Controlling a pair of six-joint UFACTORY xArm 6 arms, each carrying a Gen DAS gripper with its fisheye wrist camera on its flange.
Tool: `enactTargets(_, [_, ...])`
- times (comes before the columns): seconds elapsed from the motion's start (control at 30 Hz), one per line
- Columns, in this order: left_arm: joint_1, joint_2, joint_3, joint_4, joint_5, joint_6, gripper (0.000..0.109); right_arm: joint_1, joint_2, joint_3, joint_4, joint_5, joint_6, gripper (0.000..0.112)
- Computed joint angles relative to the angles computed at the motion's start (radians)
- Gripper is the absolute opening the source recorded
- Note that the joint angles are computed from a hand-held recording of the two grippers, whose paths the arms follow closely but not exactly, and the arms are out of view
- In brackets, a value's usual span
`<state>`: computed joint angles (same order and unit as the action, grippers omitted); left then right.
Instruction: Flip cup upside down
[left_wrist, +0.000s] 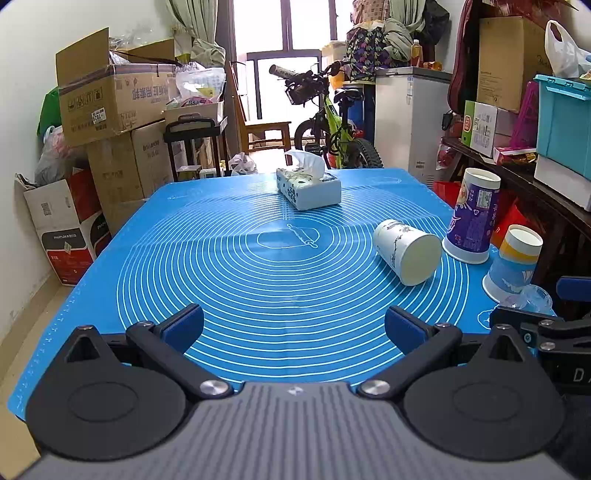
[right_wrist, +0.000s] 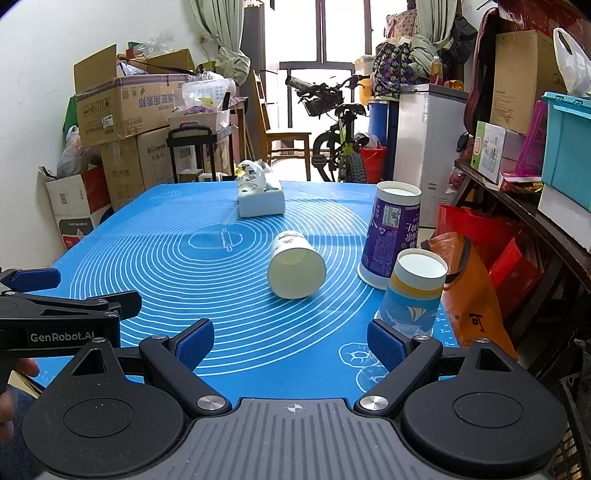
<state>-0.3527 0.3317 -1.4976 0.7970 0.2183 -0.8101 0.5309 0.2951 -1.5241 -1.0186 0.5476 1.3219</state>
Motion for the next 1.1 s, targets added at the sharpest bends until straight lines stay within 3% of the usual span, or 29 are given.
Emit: enactTargets(1.1, [-0.001,0.0,-0.001,0.001,0.002,0.0,0.103,0.007,-0.002,-0.006,0.008,0.01,-0.017,0.09])
